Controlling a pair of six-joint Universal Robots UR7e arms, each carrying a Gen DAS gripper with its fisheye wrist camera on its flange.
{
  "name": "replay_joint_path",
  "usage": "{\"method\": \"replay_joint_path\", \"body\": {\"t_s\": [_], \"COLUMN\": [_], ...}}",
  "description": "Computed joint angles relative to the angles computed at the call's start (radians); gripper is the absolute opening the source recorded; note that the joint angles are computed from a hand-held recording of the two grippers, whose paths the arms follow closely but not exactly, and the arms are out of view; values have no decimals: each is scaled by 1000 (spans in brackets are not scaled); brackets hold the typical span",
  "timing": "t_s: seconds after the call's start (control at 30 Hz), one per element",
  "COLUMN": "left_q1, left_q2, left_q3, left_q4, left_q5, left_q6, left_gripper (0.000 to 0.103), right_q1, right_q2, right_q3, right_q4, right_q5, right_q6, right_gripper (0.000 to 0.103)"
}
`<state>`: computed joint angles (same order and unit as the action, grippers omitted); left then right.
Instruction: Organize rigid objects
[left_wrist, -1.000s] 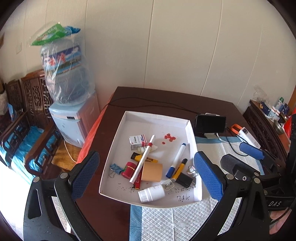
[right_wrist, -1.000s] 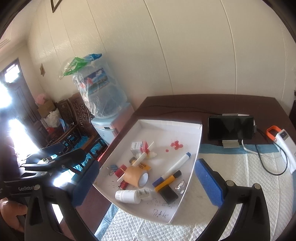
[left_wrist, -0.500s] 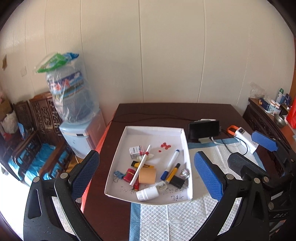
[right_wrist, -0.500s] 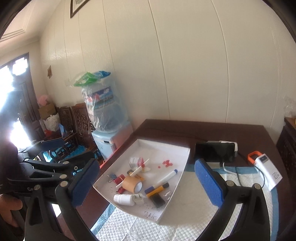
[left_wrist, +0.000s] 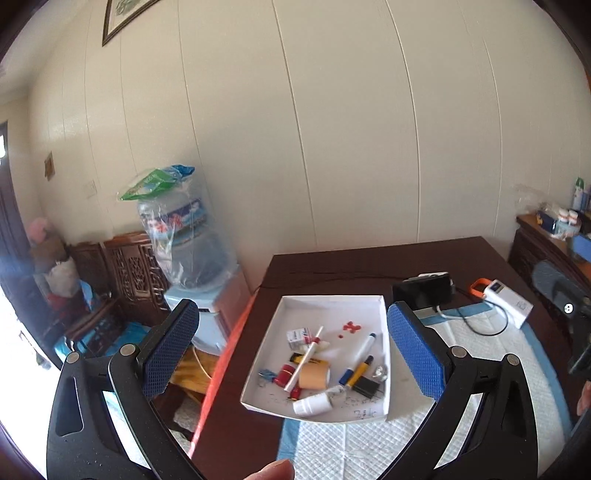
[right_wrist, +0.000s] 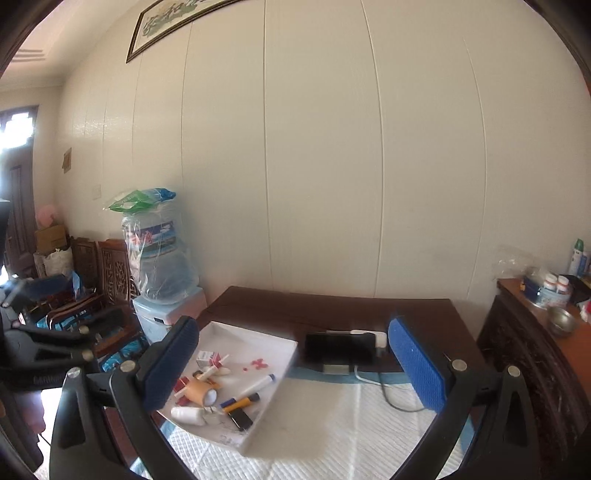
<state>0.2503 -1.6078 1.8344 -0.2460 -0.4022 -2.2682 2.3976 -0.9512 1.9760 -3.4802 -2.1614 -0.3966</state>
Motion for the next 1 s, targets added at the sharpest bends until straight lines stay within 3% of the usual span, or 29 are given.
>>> {"method": "replay_joint_path", "body": {"t_s": [0.13,0.3,0.43,0.7,1.0], "left_q1": [-8,-12,14,49,53], "left_q2": [-77,-59,-111,-100,-106], "left_q3": [46,58,110,120,125], "left_q4": [-233,-249,-457,-528,-553], "left_q5": [-12,-61,-76,-99,-116], "left_q6": [194,175,318,352,382], "left_gripper": [103,103,103,103,103], "right_q1": [0,-15,-35,-62,-68], "right_q2": [-31,-84,-124,-167,-177], "right_q3": [31,81,107,136,145], "right_q4": [-51,-76,-7,113,145], "right_q5": [-43,-41,-27,26,61], "right_q6": [-11,58,141,233,247], "right_gripper": [103,103,103,103,103]}}
